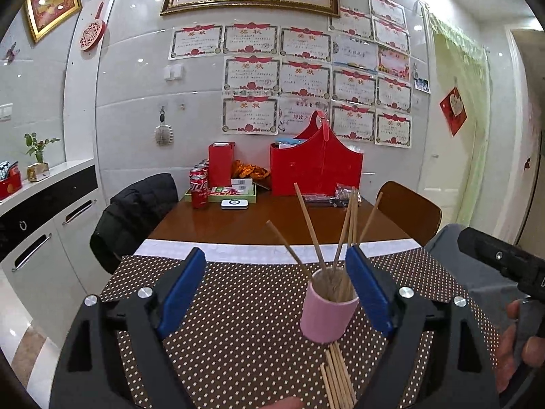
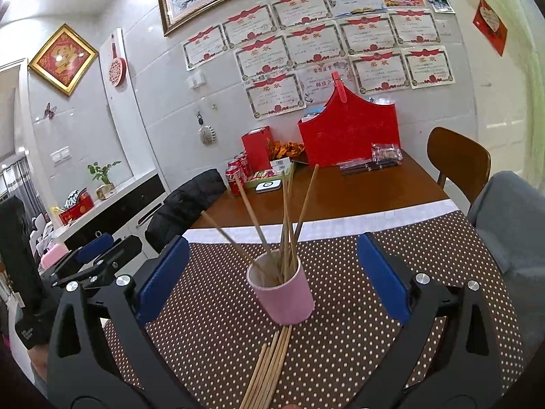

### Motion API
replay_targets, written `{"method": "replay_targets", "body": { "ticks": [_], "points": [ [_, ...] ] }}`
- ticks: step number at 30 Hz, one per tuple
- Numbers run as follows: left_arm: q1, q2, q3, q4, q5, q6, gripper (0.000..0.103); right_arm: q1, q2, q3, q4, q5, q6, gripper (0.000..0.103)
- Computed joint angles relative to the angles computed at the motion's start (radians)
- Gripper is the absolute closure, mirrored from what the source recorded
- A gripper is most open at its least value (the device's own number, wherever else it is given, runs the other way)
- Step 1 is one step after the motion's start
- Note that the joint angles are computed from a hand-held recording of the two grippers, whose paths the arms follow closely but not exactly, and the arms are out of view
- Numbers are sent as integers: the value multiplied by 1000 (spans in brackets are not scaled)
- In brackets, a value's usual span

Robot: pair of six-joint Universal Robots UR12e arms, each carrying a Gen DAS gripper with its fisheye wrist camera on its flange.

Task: Organize utensils
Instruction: 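Move both open tools back down to the chopstick pile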

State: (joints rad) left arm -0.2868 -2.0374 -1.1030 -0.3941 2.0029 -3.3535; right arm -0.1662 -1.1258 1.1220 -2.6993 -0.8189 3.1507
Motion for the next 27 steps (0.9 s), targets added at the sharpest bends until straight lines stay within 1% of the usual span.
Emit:
{"method": "replay_targets", "body": {
  "ticks": [6,13,19,24,27],
  "points": [
    [-7,33,-45,-21,-5,-20,20,-12,-38,52,30,5,-39,6],
    [-15,63,-106,-80,-27,-48,20,-25,-74,113,102,-13,-99,6],
    [-15,69,-142,-168,-88,-83,20,-31,-88,155,179,-40,-135,6],
    [-19,76,-181,-236,-128,-92,20,-37,-99,188,222,-57,-171,6],
    [-23,73,-192,-311,-152,-95,20,-40,-102,204,252,-69,-178,6]
  ]
}}
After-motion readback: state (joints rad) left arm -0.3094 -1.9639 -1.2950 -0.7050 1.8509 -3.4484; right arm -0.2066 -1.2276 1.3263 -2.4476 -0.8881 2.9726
